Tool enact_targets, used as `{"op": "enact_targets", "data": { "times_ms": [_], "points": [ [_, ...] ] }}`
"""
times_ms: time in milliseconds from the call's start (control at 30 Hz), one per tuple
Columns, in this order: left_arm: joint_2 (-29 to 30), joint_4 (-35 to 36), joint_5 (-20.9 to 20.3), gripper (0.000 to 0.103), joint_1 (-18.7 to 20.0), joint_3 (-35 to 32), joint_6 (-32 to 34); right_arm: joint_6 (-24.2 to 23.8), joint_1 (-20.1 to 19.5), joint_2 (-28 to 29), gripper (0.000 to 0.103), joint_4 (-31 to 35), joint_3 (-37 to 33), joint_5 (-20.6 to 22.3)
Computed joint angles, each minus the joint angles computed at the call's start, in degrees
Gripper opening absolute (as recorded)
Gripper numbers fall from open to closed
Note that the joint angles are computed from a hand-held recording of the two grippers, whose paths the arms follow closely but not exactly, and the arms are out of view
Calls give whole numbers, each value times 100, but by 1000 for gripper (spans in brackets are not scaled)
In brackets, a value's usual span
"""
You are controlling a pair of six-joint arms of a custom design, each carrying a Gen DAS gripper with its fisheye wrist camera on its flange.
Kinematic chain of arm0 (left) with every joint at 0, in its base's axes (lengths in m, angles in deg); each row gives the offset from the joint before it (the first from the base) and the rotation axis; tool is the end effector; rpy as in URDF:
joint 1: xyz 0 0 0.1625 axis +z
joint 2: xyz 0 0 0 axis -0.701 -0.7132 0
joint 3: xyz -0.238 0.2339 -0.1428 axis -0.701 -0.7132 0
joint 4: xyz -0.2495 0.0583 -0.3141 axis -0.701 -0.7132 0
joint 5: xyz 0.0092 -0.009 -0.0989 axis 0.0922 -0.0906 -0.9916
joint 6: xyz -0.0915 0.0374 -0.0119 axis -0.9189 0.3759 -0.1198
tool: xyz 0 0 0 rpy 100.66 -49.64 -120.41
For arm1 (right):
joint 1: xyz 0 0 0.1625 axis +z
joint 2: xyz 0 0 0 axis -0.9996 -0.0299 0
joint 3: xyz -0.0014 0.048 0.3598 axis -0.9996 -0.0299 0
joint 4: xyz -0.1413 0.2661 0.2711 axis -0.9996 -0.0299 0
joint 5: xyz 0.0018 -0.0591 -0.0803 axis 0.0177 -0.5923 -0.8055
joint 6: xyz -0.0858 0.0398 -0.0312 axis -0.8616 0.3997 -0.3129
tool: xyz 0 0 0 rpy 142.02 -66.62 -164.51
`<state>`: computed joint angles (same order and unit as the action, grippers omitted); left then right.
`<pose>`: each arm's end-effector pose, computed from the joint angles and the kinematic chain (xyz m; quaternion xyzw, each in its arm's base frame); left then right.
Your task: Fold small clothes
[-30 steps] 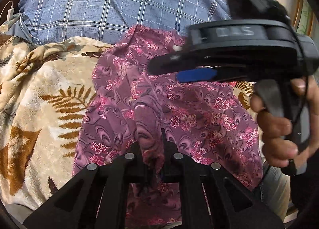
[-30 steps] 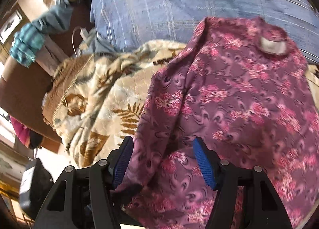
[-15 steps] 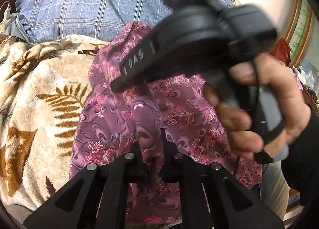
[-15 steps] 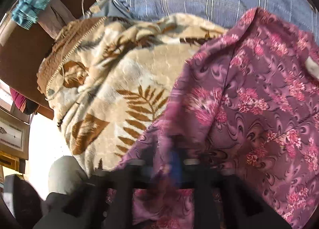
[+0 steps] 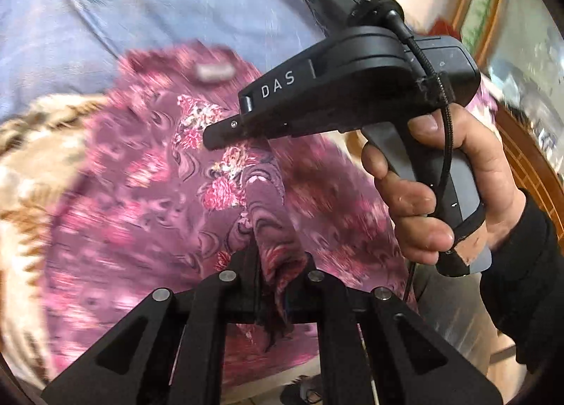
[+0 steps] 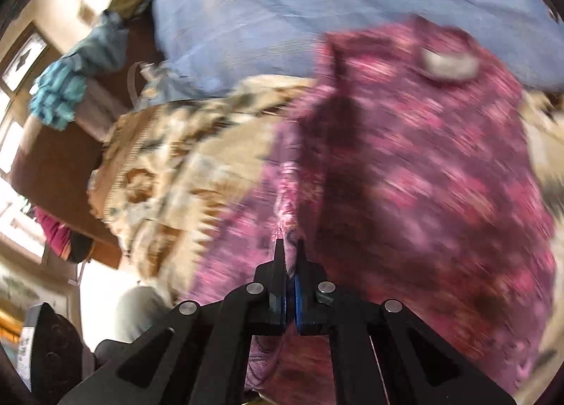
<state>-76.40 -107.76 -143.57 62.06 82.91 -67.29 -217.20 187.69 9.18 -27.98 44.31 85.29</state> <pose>-0.4338 -0.3029 0.0268 0.4347 0.8913 -0.1130 0.0624 0.1580 -0.4171 0.3290 -0.0284 -0.9442 0.2645 0.1943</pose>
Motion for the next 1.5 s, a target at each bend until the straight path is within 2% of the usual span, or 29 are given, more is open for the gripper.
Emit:
{"op": "enact_targets", "data": {
  "times_ms": [67,100,167,267,300,333,433,467,533,567,600,667,733,767,800,833,867,900,933,967,1000,1100,1233,1300,1333,1367,1400,1433,1500],
  "points": [
    [242,-4,-299,7,11,-65,12,-31,-579,-508,3,-248,579,-307],
    [326,-61,-603,6,40,-52,54,10,-838,-707,3,-355,835,-460],
    [340,-18,-703,6,-16,4,73,-23,-1235,-1108,3,-627,1383,-760],
    [398,96,-742,11,-72,49,101,-363,-1375,-1528,2,-1007,1888,-998],
    [387,141,-883,16,-39,69,-5,-455,-1459,-1674,3,-1147,2044,-1094],
    [370,235,-950,26,10,58,-100,-517,-1566,-1800,5,-1272,2180,-1197],
    [42,387,-1105,38,92,172,-379,-587,-1854,-2019,7,-1358,2390,-1449],
    [-158,384,-1088,41,95,254,-433,-545,-1872,-2060,13,-1289,2395,-1475],
    [-534,247,-958,62,176,332,-474,-311,-1663,-2136,39,-1149,2361,-1116],
    [-684,209,-765,66,243,300,-514,-229,-1575,-2266,53,-1183,2436,-980],
    [-710,203,-645,70,278,250,-543,-155,-1539,-2469,58,-1258,2579,-985],
    [-692,466,-323,70,512,-70,-562,-185,-1633,-2813,58,-1312,2894,-1415],
    [-450,897,23,70,879,-589,-618,-191,-1514,-2785,57,-1379,2957,-1209],
    [-227,1065,78,70,1114,-914,-678,-190,-1460,-2676,53,-1376,2910,-1103],
    [-27,1220,107,70,1309,-1173,-760,-229,-1496,-2625,43,-1363,2888,-1168],
    [158,1376,105,70,1475,-1412,-832,-250,-1532,-2539,36,-1339,2855,-1234],
    [387,1483,8,70,1693,-1684,-868,-223,-1513,-2422,12,-1313,2813,-1134],
    [459,1495,-142,70,1849,-1763,-893,-182,-1478,-2347,3,-1286,2784,-982],
    [600,1550,-252,63,1978,-1933,-978,-164,-1432,-2349,3,-1286,2779,-850],
    [693,1531,-291,61,2042,-2011,-1079,-178,-1440,-2467,2,-1303,2824,-854],
    [790,1500,-350,61,2099,-2101,-1127,-164,-1447,-2569,2,-1301,2837,-856],
    [1046,1611,-426,61,2202,-2392,-1107,-116,-1463,-2922,2,-1244,2813,-421],
    [1411,1460,-857,61,2597,-2771,-1495,13,-1574,-2751,3,-1077,2744,-183],
    [1485,1128,-1193,61,2805,-2815,-1678,1,-1671,-2703,5,-993,2720,-268],
    [1505,940,-1320,56,2865,-2808,-1695,-75,-1685,-2705,6,-1009,2720,-321],
    [1513,792,-1356,47,2894,-2809,-1682,-113,-1642,-2686,8,-1042,2738,-311],
    [1514,751,-1399,15,2910,-2839,-1662,-135,-1592,-2652,8,-1056,2730,-279],
    [1494,706,-1488,5,2931,-2849,-1608,-155,-1566,-2652,8,-1081,2738,-267],
    [1324,270,-1480,5,2887,-2686,-1358,-161,-1430,-2568,8,-1152,2702,-226]
  ]
}}
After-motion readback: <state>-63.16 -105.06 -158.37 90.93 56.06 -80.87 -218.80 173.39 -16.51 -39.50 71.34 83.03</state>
